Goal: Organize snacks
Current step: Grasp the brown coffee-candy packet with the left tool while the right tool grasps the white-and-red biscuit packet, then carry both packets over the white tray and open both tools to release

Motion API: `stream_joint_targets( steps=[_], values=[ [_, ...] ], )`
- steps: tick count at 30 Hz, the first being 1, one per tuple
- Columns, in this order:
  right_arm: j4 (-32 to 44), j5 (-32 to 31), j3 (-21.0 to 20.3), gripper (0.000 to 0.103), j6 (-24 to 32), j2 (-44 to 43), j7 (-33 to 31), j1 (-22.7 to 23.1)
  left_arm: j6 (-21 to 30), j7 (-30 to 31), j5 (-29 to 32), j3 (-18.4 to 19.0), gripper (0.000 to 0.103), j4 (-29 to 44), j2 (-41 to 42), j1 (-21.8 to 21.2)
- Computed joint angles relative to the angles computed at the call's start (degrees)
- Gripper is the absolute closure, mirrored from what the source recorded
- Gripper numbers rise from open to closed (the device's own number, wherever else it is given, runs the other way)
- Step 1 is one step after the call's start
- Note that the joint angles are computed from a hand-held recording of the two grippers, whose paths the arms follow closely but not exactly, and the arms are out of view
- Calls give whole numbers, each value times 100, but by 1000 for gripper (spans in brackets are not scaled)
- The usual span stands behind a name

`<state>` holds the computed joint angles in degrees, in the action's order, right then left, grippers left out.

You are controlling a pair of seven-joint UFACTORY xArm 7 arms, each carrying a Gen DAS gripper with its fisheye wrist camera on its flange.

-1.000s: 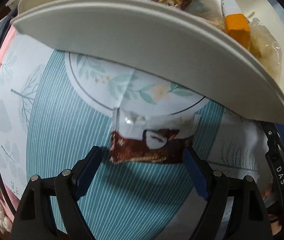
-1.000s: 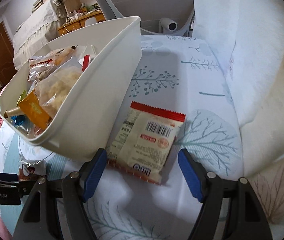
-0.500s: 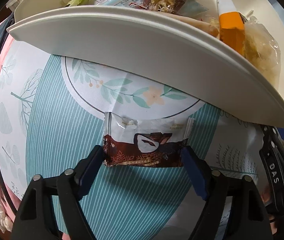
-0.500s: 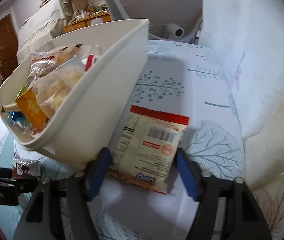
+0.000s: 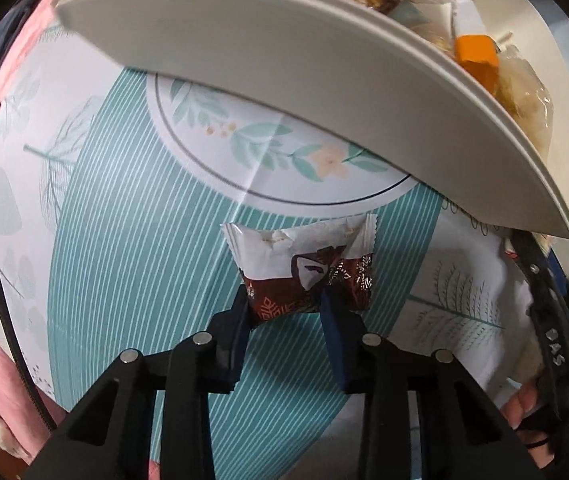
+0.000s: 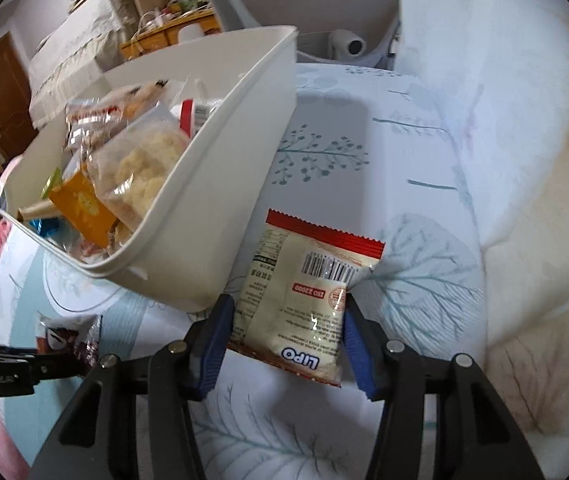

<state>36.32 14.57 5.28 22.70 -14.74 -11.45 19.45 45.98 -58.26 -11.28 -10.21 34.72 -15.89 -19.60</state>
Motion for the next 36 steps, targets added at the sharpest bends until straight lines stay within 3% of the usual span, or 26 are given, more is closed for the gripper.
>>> stream_joint_targets(
  steps=[2, 9, 18, 26, 34, 36],
  values=[
    [-27, 66, -42, 50, 135, -216, 106, -31, 7, -12, -166, 34, 79, -127, -155, -29],
    [-250, 303, -237, 50, 200, -1020, 25, 115, 362, -9, -301, 57, 83, -388, -904, -79],
    [-414, 676, -443, 50, -272, -1513, -274, 652, 890, 112, -106, 169, 87, -536, -2284, 172],
    [-162, 1007, -536, 50, -673, -1227, -510, 1174, 786, 497, 314, 342, 87, 84, -2430, 734],
    [37, 1278, -484, 49, -914, -811, -784, 1495, 214, 673, 655, 321, 87, 357, -2319, 1152],
    [99, 1275, -432, 47, -888, -710, -816, 1506, -4, 815, 604, 395, 79, 338, -2261, 1123]
  ],
)
